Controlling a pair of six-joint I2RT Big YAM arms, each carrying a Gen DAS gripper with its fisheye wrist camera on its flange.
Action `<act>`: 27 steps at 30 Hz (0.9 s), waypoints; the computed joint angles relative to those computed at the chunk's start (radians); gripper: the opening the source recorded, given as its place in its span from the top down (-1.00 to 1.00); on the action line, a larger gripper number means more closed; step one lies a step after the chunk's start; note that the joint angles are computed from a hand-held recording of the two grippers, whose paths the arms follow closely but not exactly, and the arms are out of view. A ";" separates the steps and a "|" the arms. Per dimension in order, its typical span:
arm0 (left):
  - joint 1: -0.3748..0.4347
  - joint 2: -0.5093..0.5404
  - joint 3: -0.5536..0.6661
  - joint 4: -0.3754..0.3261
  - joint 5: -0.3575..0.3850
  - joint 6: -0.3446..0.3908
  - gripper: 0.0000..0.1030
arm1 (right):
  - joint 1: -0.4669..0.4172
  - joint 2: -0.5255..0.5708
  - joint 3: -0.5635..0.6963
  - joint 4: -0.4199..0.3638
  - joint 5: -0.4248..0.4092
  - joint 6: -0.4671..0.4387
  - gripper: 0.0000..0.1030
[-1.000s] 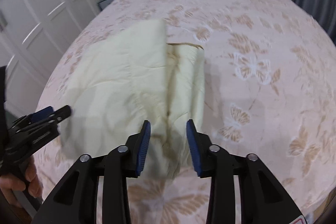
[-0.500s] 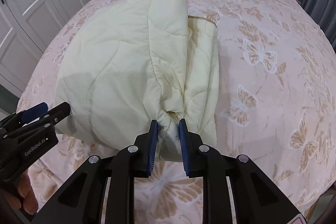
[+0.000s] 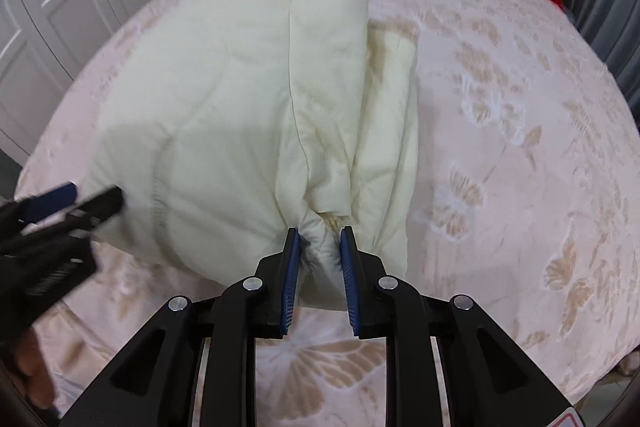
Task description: Fold large clothes
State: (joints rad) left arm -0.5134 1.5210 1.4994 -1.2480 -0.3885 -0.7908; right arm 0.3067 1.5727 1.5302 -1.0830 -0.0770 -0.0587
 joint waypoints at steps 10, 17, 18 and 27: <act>-0.027 0.009 0.004 -0.025 -0.036 -0.020 -0.15 | -0.014 -0.031 -0.014 -0.009 -0.026 0.019 0.63; -0.057 -0.007 0.010 -0.051 -0.079 -0.045 -0.13 | -0.037 -0.142 -0.060 -0.002 -0.063 0.035 0.63; -0.061 -0.008 0.011 -0.054 -0.082 -0.046 -0.13 | -0.038 -0.153 -0.068 0.000 -0.065 0.035 0.63; -0.126 -0.018 0.018 -0.093 -0.118 -0.098 -0.13 | -0.035 -0.241 -0.141 0.012 -0.051 0.032 0.57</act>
State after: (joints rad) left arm -0.6398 1.5029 1.5175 -1.3405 -0.5066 -0.8890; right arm 0.2715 1.3312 1.3896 -1.0711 -0.1282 -0.0271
